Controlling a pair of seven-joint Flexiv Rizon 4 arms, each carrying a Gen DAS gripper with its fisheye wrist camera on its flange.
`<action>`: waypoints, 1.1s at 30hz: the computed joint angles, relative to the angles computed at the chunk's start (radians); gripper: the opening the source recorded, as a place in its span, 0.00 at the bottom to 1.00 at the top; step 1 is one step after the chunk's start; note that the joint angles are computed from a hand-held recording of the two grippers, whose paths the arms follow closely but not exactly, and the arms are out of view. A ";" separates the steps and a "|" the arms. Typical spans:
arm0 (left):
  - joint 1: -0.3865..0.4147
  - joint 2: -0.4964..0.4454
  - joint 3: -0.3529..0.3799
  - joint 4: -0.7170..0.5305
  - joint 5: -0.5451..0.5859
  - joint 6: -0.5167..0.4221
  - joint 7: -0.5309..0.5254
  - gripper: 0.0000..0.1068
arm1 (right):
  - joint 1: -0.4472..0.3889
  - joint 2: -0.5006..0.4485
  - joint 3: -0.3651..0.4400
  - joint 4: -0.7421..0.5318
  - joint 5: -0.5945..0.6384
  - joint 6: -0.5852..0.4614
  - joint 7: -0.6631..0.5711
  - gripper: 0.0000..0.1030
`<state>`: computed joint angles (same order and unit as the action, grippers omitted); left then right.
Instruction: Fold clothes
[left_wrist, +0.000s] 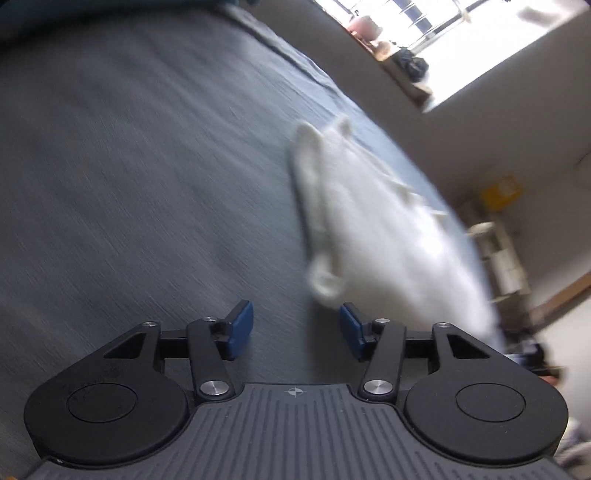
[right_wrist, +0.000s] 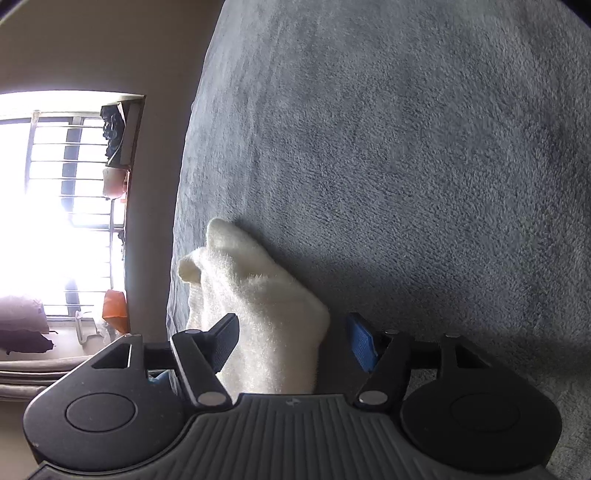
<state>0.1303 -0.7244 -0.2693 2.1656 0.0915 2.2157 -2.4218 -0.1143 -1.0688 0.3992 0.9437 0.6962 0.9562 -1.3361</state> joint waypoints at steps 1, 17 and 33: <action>0.039 -0.035 -0.046 -0.018 0.044 0.022 -0.024 0.55 | -0.002 -0.006 0.008 -0.002 0.007 -0.001 -0.007 0.68; 0.051 -0.286 -0.102 -0.266 0.099 0.210 -0.267 0.69 | 0.066 -0.179 0.021 -0.250 0.056 -0.029 0.006 0.75; -0.107 -0.193 0.035 -0.227 -0.097 0.220 -0.230 0.16 | 0.137 -0.128 -0.028 -0.187 -0.086 0.104 -0.013 0.29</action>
